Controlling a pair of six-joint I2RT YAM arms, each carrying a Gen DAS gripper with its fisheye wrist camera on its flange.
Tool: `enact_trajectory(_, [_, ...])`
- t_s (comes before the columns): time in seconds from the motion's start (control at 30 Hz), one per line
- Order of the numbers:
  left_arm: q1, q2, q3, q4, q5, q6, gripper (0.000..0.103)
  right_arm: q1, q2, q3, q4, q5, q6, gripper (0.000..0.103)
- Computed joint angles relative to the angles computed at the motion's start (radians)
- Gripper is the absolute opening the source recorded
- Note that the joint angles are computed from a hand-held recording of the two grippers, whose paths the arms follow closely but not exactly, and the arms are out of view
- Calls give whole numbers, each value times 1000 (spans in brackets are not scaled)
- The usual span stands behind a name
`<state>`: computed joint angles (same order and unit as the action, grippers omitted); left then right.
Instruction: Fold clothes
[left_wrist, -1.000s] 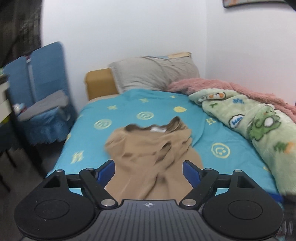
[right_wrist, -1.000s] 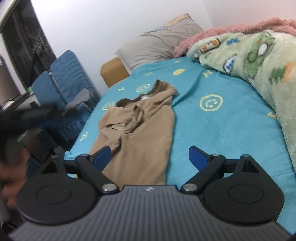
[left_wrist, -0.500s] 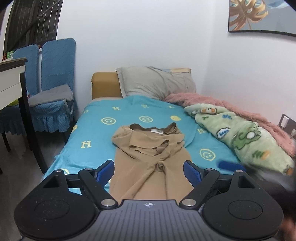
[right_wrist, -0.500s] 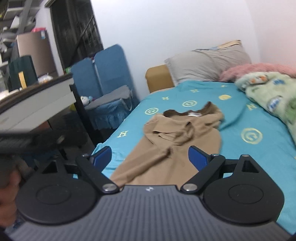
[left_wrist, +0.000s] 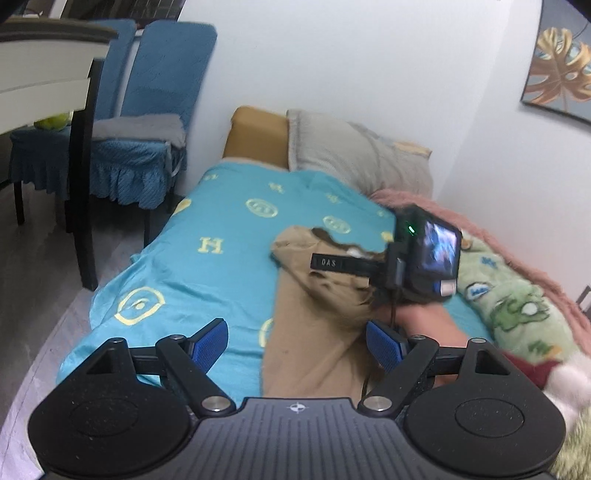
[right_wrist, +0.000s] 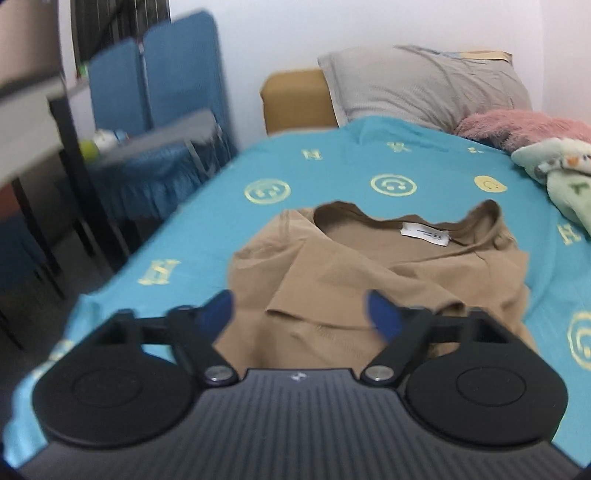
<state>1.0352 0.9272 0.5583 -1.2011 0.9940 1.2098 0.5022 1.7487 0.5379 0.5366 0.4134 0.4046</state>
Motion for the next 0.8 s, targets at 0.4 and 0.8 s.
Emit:
enact_trajectory(0.4, [-109,35,-39,149,-48,-185,84,-88,-19,-5,87,-8,-68,5])
enact_trajectory(0.8, [-200,-50,-99,245,-87,-315,84,-349,1,8,93,-65,-19,5])
